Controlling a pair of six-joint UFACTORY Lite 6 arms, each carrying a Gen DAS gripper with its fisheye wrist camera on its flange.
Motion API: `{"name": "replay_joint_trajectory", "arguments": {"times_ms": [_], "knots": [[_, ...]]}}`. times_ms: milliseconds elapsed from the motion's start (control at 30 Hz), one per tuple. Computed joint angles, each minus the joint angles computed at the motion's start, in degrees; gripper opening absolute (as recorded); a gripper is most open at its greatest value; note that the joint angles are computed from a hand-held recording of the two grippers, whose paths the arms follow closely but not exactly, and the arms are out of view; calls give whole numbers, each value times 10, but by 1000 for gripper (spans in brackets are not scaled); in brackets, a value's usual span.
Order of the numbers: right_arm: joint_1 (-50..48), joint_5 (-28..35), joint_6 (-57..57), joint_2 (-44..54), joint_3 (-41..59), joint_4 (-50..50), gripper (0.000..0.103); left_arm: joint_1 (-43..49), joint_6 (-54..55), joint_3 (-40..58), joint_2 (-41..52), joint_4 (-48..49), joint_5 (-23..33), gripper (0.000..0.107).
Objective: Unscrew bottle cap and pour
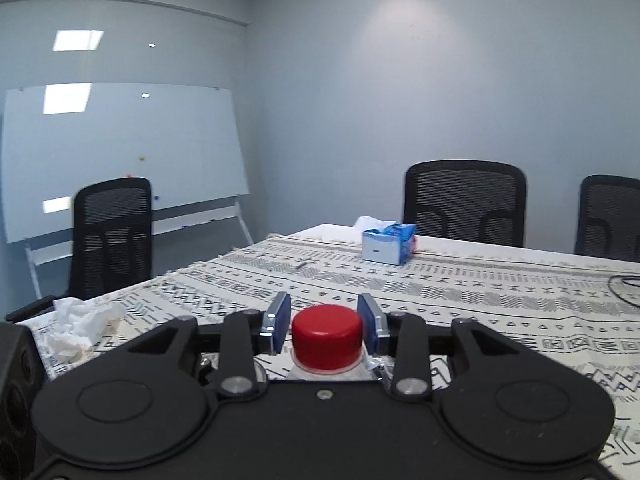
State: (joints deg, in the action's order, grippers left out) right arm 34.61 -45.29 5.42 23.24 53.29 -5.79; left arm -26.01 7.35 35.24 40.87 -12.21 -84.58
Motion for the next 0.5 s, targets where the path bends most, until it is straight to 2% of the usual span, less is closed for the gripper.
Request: {"name": "replay_joint_trajectory", "arguments": {"times_ms": [100, 233, 300, 367, 500], "knots": [[34, 13, -67, -1, 8, 105, 46, -3, 1, 1, 1, -4, -1, 59], [58, 11, -116, 6, 21, 172, 45, -4, 3, -1, 1, -7, -2, 59], [61, 16, -127, 13, 28, 187, 45, -4, 3, -1, 1, -6, -3, 60], [61, 22, -130, 20, 36, 193, 34, -5, 5, 0, 2, -8, -3, 60], [51, 14, -110, 19, 26, 166, 34, -8, 6, 2, 2, -11, 0, 60]]}}
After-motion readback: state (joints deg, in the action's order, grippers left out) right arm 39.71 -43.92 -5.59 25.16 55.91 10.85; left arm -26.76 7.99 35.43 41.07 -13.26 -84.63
